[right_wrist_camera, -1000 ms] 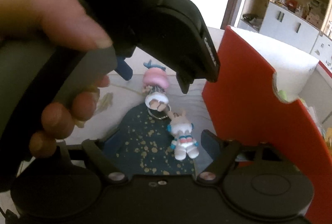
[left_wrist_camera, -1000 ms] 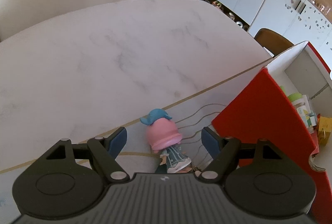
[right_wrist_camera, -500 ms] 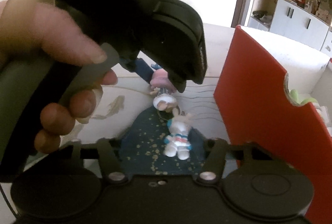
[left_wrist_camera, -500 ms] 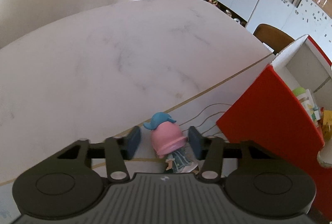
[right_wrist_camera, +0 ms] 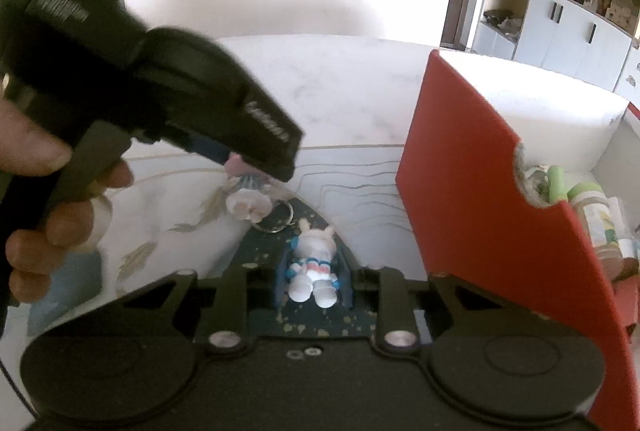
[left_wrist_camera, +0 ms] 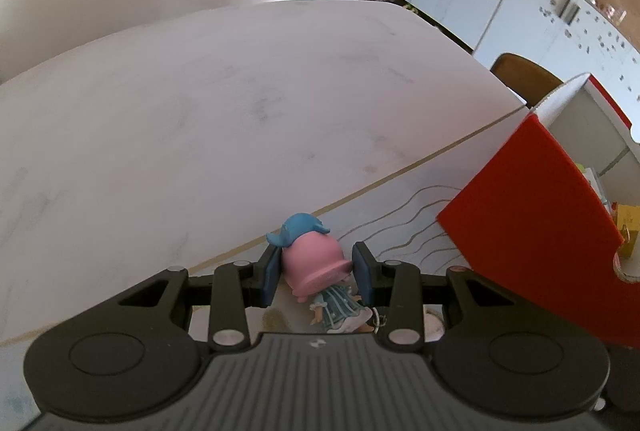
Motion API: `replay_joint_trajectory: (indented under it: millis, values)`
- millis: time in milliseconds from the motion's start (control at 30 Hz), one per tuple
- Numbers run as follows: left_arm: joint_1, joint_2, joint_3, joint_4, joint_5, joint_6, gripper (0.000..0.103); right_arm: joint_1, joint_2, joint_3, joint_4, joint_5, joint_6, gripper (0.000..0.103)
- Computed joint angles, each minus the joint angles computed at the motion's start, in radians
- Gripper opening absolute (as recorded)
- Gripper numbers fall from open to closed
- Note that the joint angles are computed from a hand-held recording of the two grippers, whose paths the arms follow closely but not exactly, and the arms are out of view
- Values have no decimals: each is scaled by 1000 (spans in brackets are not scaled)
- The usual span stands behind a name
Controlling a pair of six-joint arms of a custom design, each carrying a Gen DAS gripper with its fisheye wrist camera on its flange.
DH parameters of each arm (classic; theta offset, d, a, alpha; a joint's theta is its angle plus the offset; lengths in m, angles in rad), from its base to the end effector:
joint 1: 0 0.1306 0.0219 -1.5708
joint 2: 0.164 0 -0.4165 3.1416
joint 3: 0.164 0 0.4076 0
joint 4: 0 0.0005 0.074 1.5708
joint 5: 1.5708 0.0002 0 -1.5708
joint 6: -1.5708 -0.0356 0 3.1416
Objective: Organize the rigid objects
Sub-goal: 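Grasp the pink-haired figurine with the left gripper while right grasps the white bunny figurine, then carry both figurines over into the red box with both grippers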
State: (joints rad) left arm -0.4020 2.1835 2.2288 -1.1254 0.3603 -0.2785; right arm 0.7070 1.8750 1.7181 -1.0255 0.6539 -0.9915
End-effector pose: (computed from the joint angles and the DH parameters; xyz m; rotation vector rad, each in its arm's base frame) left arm 0.7048 -0.3138 0.3514 0.9903 2.4380 -0.5185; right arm 0.5094 0.4060 0.3439 0.4984 2.3516 -0.1831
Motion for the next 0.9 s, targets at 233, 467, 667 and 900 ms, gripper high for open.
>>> replay_joint_trajectory:
  millis: [233,467,667,900]
  values:
    - [33,-69,-96,39,42,4,37,18,-57,-34,0,-1,-37,20]
    - [53,-164,-220,90,68,7,37,51,-105,-64,2,15,-69,20]
    - [62,-248,-302,107,94,-3,37,79,-164,-95,27,46,-67,20]
    - [62,-318,-340,93,100,-13,37,102,-241,-138,56,95,-49,20]
